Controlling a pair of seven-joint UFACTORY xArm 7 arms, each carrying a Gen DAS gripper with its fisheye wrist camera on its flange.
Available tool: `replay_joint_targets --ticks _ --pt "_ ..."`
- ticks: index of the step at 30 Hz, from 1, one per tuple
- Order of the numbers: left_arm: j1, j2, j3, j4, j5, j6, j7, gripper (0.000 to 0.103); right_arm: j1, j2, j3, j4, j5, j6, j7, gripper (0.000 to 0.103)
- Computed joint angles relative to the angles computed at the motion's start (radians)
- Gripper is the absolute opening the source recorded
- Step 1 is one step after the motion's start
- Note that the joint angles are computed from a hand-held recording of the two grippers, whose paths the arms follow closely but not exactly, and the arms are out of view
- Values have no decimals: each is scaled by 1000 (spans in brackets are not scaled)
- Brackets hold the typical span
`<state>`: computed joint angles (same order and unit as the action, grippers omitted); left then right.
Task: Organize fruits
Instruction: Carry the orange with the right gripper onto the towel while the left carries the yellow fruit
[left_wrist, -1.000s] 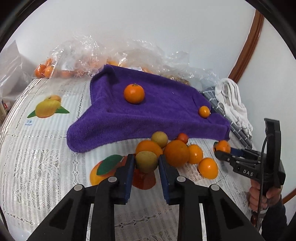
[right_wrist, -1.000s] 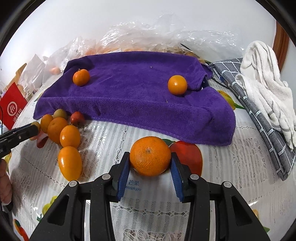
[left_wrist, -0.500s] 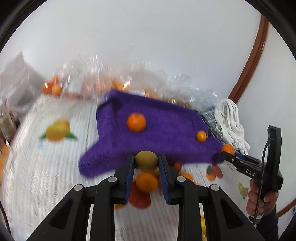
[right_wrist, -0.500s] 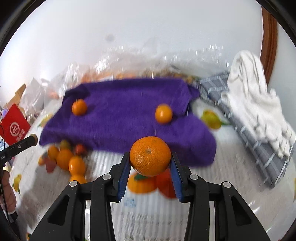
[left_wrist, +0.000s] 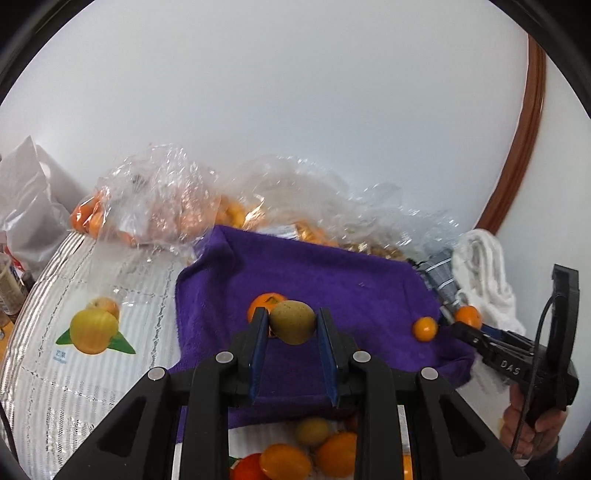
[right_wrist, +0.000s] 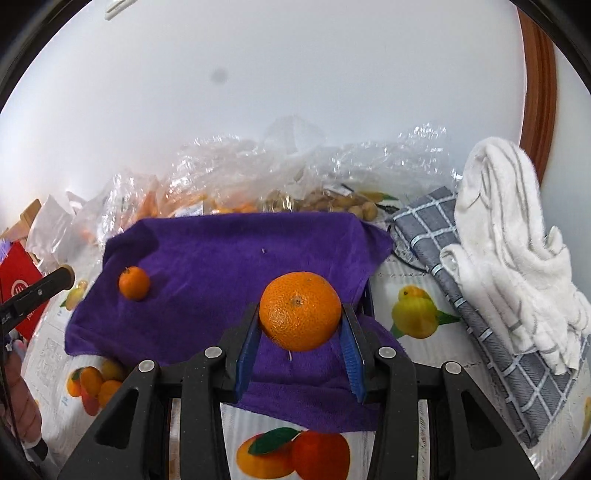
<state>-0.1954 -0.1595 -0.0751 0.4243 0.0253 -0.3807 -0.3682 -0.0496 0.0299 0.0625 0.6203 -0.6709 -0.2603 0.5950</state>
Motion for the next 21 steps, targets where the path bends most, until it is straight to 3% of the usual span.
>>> replay_joint_targets --ticks 2,3,5,7,9,11,16,21 --pt "43 8 -71 1 -94 2 83 25 -43 30 22 23 -90 2 85 41" --pt "40 11 -69 -2 -103 -6 88 25 -85 38 54 31 -132 2 123 41" --pt "7 16 -10 -3 -37 -10 31 25 -82 42 58 27 -90 9 84 41" --pt "23 19 -32 1 -72 -3 55 25 -47 35 32 14 -31 12 29 41" --pt "40 16 -59 3 -118 9 92 25 -131 30 94 28 -140 10 127 41" --pt "16 10 -21 -1 -79 8 57 25 -163 28 104 36 -231 -12 210 41" --pt "-3 19 30 -4 1 8 -20 25 -76 24 32 10 -104 -6 100 41" --pt "42 32 -45 8 -96 23 55 25 -109 34 52 21 -151 4 140 41"
